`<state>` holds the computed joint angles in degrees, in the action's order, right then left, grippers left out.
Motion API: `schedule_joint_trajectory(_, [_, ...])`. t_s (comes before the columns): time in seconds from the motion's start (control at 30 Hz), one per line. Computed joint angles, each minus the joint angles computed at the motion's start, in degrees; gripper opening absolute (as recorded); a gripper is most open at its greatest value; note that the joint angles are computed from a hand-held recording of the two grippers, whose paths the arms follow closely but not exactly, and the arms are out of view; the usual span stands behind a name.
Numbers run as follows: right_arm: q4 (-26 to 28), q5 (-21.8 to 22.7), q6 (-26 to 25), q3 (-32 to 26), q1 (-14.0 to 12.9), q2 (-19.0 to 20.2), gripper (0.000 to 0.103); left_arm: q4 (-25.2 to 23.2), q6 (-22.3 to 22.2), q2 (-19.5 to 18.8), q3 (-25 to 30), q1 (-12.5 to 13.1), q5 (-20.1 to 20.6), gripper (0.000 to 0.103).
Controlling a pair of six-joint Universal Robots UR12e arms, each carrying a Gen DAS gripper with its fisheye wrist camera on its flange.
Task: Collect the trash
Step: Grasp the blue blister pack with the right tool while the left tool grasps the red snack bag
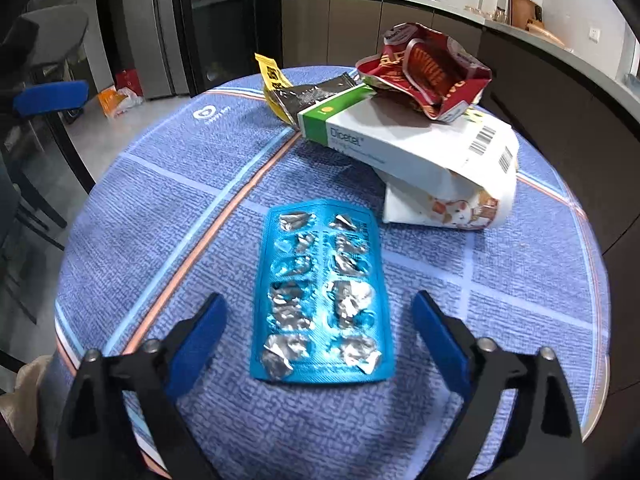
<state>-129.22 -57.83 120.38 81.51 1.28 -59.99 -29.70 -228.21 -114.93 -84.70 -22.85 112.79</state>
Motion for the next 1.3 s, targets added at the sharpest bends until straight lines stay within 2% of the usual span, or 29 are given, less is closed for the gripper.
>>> schedule_joint_trajectory(0.07, [-0.3,0.2,0.6,-0.2,0.0,0.1,0.080,0.1,1.1,-0.3,0.5,0.2,-0.4,0.087])
schedule_joint_trajectory(0.1, [0.1,0.4,0.5,-0.5,0.0,0.3,0.070,0.0,1.6,-0.5,0.8,0.4,-0.7,0.087])
schedule_joint_trajectory(0.13, [0.0,0.7,0.6,-0.4,-0.2,0.1,0.067,0.2,2.1,-0.8,1.0,0.5,-1.1,0.087])
schedule_joint_trajectory(0.23, [1.1,0.3,-0.5,-1.0,-0.4,0.2,0.067,0.1,3.8,-1.6,2.2,0.8,-2.2,0.085])
schedule_joint_trajectory(0.43, [2.5,1.9,-0.2,-0.6,-1.9,-0.6,0.067,-0.2,9.5,-4.5,6.8,1.8,-5.8,0.073])
schedule_joint_trajectory(0.53, [2.0,3.0,1.3,-0.3,-2.7,-1.0,0.067,-1.2,13.9,-6.8,10.8,2.3,-6.7,0.058])
schedule_joint_trajectory(0.57, [2.2,3.5,1.8,-0.2,-3.1,-1.1,0.067,-1.7,14.7,-7.4,11.8,2.5,-7.0,0.050])
schedule_joint_trajectory(0.6, [2.4,3.9,2.3,-0.2,-3.4,-1.2,0.067,-2.8,15.4,-8.1,13.2,2.7,-7.5,0.048])
schedule_joint_trajectory(0.7, [2.5,4.9,3.4,-0.4,-3.9,-1.2,0.067,-4.1,14.7,-9.3,15.2,3.9,-10.4,0.048])
schedule_joint_trajectory(0.87, [2.7,6.2,3.4,-0.3,-4.8,-1.4,0.067,-6.6,11.0,-10.4,16.6,5.4,-14.4,0.047])
schedule_joint_trajectory(0.93, [3.0,6.5,3.3,-0.1,-5.1,-1.6,0.067,-6.3,9.4,-10.4,16.1,6.1,-16.6,0.042])
schedule_joint_trajectory(0.97, [2.7,6.6,3.5,0.0,-5.0,-1.5,0.067,-6.2,8.8,-10.4,15.9,6.3,-17.4,0.038])
schedule_joint_trajectory(1.0, [2.8,6.6,3.6,-0.1,-5.1,-1.5,0.067,-6.2,8.2,-10.4,15.6,6.6,-18.6,0.029])
schedule_joint_trajectory(1.07, [3.3,6.8,3.5,-0.3,-5.3,-1.4,0.067,-5.7,7.0,-10.4,15.1,7.1,-20.8,0.023])
schedule_joint_trajectory(1.3, [3.8,6.5,3.4,-0.6,-5.2,-1.1,0.067,-2.3,3.7,-10.8,14.7,8.1,-24.3,0.023])
